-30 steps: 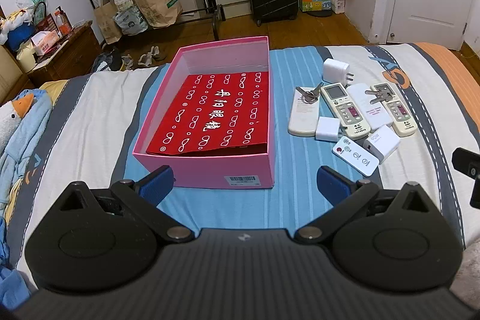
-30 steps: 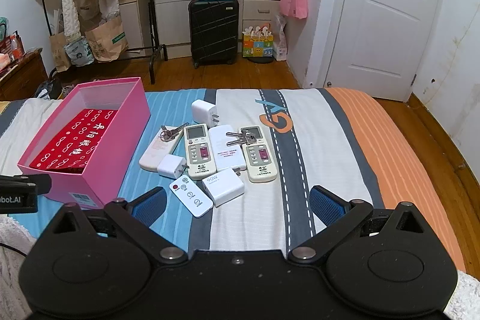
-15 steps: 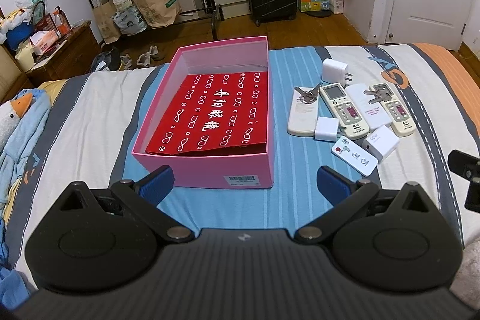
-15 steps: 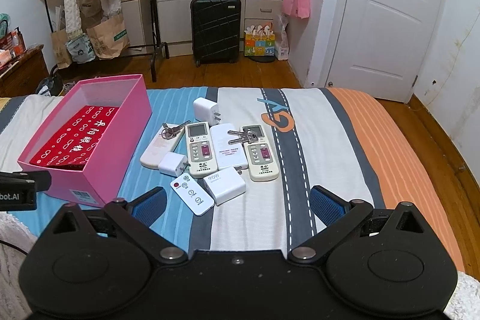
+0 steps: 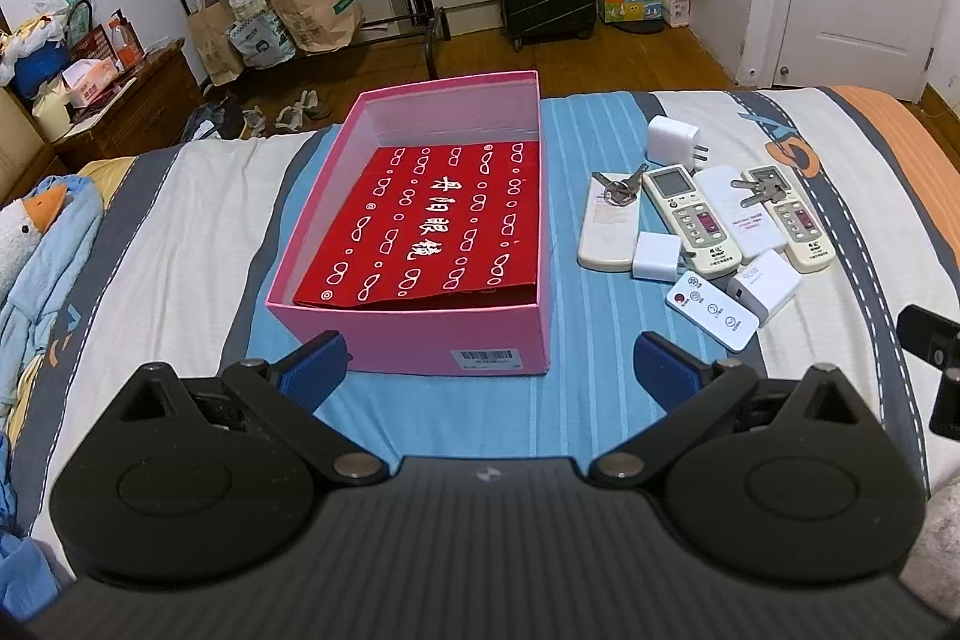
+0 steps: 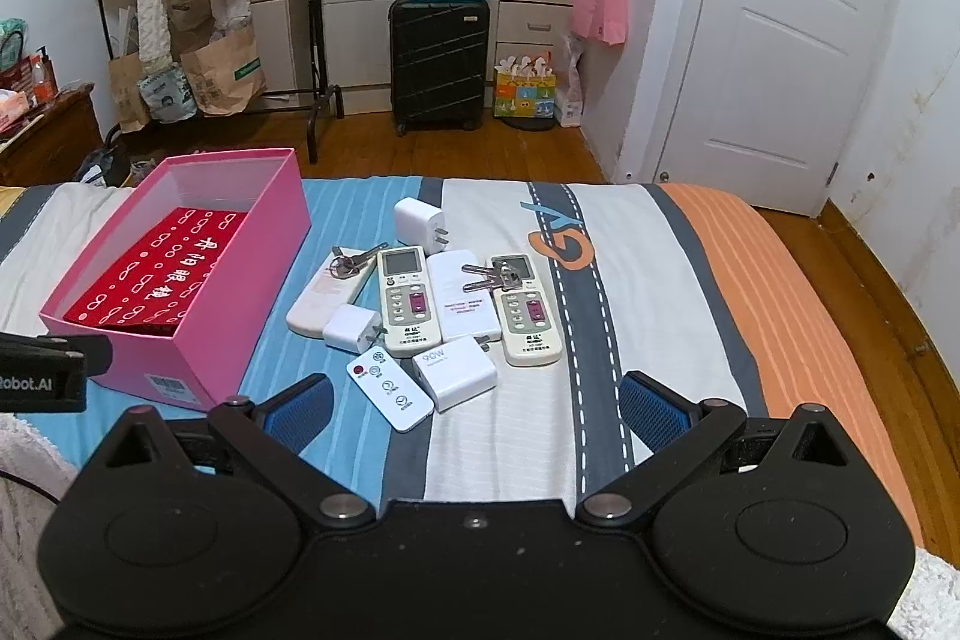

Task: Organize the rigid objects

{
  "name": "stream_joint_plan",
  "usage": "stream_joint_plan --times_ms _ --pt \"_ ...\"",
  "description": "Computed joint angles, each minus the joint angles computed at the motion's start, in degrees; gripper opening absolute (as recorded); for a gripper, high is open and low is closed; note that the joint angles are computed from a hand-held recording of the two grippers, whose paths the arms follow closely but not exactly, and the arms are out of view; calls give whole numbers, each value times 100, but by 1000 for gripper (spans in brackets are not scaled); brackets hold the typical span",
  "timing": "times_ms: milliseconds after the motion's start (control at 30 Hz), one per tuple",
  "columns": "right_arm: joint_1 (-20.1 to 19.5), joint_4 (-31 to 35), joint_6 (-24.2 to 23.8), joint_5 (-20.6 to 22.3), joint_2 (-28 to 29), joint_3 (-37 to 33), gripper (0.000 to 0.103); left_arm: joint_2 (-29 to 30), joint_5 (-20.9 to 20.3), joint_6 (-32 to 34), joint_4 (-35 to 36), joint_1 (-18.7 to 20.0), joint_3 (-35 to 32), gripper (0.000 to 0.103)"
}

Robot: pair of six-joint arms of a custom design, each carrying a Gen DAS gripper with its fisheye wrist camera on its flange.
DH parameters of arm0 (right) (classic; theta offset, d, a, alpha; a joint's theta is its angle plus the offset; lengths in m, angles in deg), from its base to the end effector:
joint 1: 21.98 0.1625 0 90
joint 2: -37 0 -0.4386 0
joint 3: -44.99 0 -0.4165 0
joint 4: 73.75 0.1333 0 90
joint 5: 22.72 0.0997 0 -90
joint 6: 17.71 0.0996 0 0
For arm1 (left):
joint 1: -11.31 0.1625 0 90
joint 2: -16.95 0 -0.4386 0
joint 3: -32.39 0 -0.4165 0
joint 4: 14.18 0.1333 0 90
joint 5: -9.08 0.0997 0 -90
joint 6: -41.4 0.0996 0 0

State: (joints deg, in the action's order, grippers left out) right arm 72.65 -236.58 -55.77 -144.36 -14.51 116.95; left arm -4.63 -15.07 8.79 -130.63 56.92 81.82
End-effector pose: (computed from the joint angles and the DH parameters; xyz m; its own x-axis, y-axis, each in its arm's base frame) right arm 0.1447 -0.7821 0.3875 -0.6642 -0.1031 0.7404 -0.5826 0.6920 -0.4262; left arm -0.4517 -0.7819 0.0861 -0.6100 -0.1305 -0.7816 0.4399 0.7646 -0.4710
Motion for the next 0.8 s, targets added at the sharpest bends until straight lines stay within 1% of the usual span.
stream_joint_plan --times_ms 300,633,733,800 --pt "10 -66 -14 -66 14 37 103 -9 -21 49 -95 -2 40 103" --pt "2 17 52 -81 28 20 103 8 9 -26 -21 -5 40 103" --pt "-6 49 81 -78 27 24 103 -3 -4 53 -87 -4 72 103" --pt "-15 65 92 -67 28 23 103 -64 -20 207 -324 -18 210 103"
